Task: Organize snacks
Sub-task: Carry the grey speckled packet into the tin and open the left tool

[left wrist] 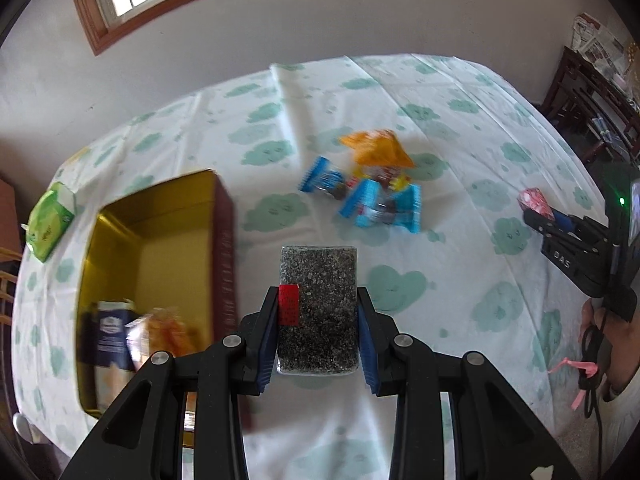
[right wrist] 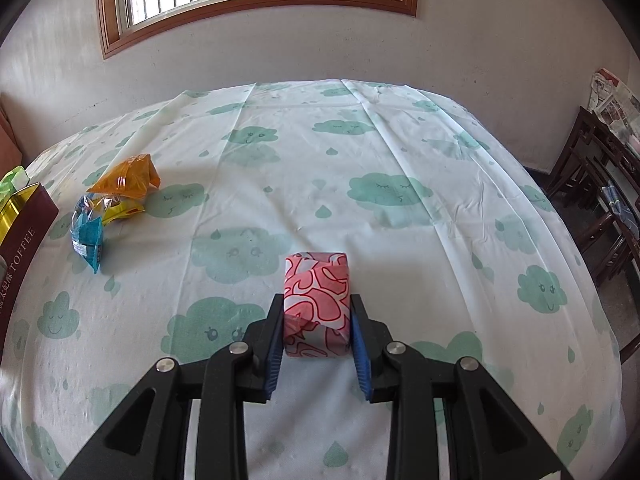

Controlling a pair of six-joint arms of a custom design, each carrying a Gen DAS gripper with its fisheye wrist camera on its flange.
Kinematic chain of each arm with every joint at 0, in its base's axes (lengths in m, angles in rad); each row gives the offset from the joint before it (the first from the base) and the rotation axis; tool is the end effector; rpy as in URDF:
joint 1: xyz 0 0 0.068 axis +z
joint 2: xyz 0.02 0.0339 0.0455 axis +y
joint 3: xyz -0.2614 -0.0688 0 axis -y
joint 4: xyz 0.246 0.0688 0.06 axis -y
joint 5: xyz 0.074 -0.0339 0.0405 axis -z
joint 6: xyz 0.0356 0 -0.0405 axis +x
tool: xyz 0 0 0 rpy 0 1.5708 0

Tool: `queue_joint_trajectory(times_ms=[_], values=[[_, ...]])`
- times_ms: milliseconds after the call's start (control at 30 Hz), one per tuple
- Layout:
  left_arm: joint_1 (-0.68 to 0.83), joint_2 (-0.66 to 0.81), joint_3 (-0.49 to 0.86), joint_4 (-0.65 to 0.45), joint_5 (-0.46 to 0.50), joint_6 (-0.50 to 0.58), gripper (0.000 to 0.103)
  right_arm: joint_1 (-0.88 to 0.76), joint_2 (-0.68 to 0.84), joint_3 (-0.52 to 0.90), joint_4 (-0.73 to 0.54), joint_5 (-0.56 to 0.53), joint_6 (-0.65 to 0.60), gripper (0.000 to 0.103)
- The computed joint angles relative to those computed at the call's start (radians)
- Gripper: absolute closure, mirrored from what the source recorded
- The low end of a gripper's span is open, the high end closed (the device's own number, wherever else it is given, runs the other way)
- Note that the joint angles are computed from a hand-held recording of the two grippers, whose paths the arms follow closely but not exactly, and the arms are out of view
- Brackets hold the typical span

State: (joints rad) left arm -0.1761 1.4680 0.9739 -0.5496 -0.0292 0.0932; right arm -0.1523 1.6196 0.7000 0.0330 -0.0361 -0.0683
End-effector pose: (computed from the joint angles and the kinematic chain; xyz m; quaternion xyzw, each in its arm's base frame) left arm 0.2890 -0.0504 0.2150 0.1258 0.9571 0.0033 0.2608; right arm 0.2956 -0.0441 0.1304 0.0335 0.9413 -0.0200 0.3352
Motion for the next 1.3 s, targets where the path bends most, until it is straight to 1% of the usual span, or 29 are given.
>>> queue_joint_trajectory(times_ms=[167,233,367,433,567,667,867,1300], values=[[0.159,0.022,0.053,0.014,-0.012,0.079,0.072,-0.001,0.001,0.001,0.000,0.002,-0.003,0.073],[0.222,0.048,0.079,0.024,-0.001,0.108,0.072,0.000,0.000,0.001,-0.001,0.003,-0.002,0.073],[0.326,0.136,0.149,0.048,0.002,0.147,0.072,-0.003,0.000,0.001,-0.001,0.001,-0.004,0.073],[0.358,0.183,0.179,0.065,-0.006,0.168,0.072,-0.001,0.001,0.001,-0.001,0.003,-0.004,0.073],[0.420,0.276,0.244,0.077,0.006,0.195,0.072,-0.003,0.001,0.001,-0.001,0.002,-0.005,0.073],[0.443,0.321,0.264,0.097,0.017,0.212,0.072,-0.001,0.001,0.001,-0.001,0.005,-0.005,0.073],[0.457,0.384,0.288,0.090,0.060,0.228,0.072,0.000,0.002,0.002,0.000,0.008,-0.007,0.073],[0.467,0.444,0.294,0.098,0.064,0.231,0.071,-0.001,0.002,0.002,0.000,0.010,-0.009,0.073]])
